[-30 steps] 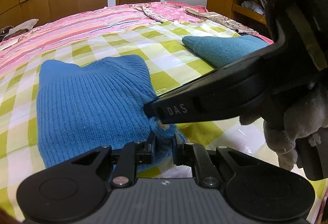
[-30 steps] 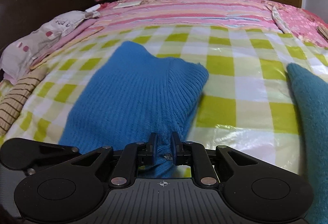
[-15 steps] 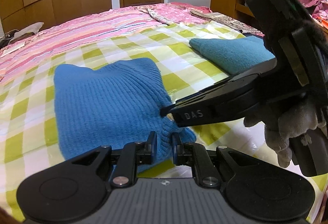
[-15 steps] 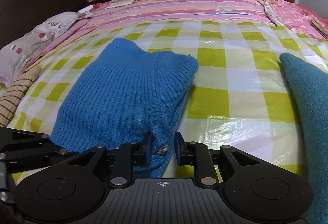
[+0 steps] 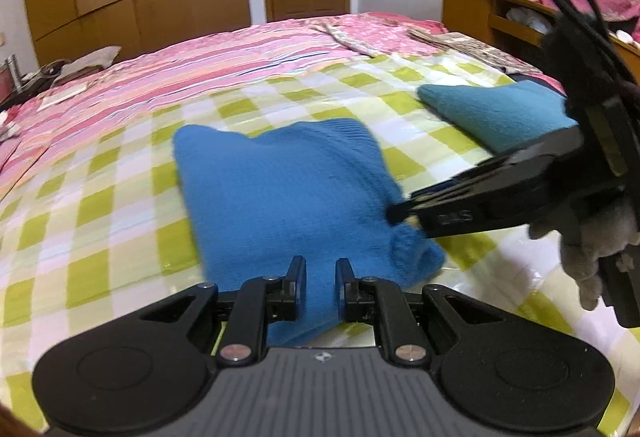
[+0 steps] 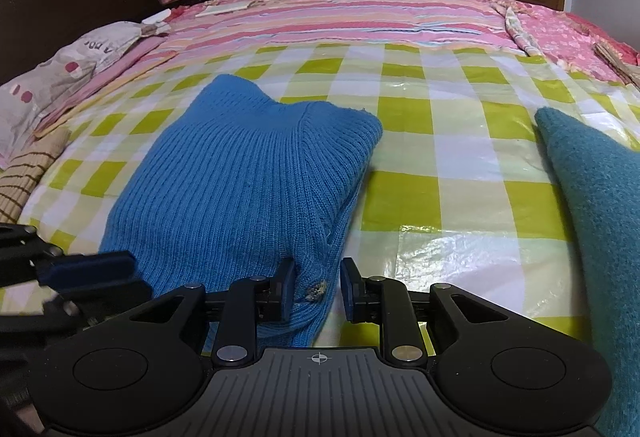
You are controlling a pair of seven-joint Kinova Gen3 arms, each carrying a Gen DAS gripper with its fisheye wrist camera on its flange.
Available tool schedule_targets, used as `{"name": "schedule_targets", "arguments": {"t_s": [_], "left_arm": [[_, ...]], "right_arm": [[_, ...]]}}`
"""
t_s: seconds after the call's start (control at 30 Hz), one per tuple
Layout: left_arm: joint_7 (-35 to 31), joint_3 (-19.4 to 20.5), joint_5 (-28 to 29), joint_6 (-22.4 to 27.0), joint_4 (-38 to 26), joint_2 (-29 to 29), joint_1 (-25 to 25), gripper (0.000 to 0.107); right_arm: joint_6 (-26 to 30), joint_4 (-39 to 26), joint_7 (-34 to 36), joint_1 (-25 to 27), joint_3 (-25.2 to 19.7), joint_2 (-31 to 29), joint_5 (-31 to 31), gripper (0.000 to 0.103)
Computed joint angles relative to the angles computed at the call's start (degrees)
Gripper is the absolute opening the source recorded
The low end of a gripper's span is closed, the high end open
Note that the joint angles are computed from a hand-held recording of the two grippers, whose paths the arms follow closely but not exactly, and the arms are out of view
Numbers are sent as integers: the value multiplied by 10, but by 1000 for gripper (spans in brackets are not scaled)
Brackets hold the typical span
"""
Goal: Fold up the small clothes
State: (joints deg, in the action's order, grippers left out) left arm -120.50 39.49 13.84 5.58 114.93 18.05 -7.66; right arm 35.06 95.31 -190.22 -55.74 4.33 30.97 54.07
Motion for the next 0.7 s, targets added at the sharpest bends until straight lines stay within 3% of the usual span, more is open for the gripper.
{"name": "schedule_targets", "arguments": {"t_s": [0.27,0.7], "left_arm": [[31,-52,-7,-10,-8,3,29,20],[64,-41,-31,-14,-12,6,12,23]], "right_arm": [[37,-21,19,-7,-6,10,-5,22],[43,-20,12,-8,-8,12,6,24]]}}
